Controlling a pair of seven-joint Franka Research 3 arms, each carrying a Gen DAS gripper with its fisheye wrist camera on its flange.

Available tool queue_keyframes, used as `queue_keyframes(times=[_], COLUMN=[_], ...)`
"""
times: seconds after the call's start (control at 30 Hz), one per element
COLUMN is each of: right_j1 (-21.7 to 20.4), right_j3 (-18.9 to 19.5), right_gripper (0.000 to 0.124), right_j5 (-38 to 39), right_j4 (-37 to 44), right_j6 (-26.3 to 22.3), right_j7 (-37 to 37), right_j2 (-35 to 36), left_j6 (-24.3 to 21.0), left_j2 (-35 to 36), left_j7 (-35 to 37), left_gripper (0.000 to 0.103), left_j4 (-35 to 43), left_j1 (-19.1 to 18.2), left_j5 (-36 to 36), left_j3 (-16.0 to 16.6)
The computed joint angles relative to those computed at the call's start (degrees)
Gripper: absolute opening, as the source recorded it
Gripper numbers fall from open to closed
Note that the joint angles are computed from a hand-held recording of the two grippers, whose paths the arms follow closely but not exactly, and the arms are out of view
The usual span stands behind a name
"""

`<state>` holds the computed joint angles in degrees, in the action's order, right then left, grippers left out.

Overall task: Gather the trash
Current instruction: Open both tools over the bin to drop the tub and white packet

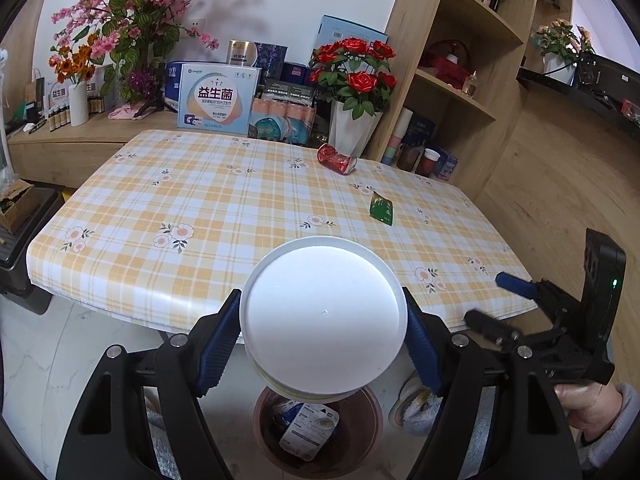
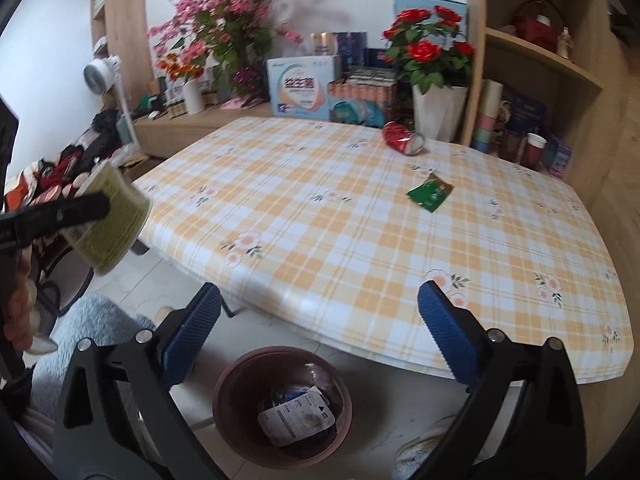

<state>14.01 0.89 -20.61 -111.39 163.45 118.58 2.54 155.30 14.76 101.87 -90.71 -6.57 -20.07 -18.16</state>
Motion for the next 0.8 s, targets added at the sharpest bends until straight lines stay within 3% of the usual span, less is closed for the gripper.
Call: queue_keyframes(times=[0.27,0.8], right_j1=[-1.54,-3.92], right_j3=[-1.55,-0.97], right_gripper=[0.097,0.097], right_j5=[-7.26,-7.54], right_j4=[-1.45,-2.83], right_j6=[0.82,-0.31], right_j7=[10.99,13.27], right_j2=[-0.76,-1.27], left_j6=[-2.13,-5.47], left_j2=[1.2,3.06], left_j7=[-0.5,4.35], left_gripper=[0.074,0.074], left_j4=[1.2,2.61], left_j1=[-0.84,-1.73], left_j5=[2.1,0.73], left_j3=[-0.04,-1.53])
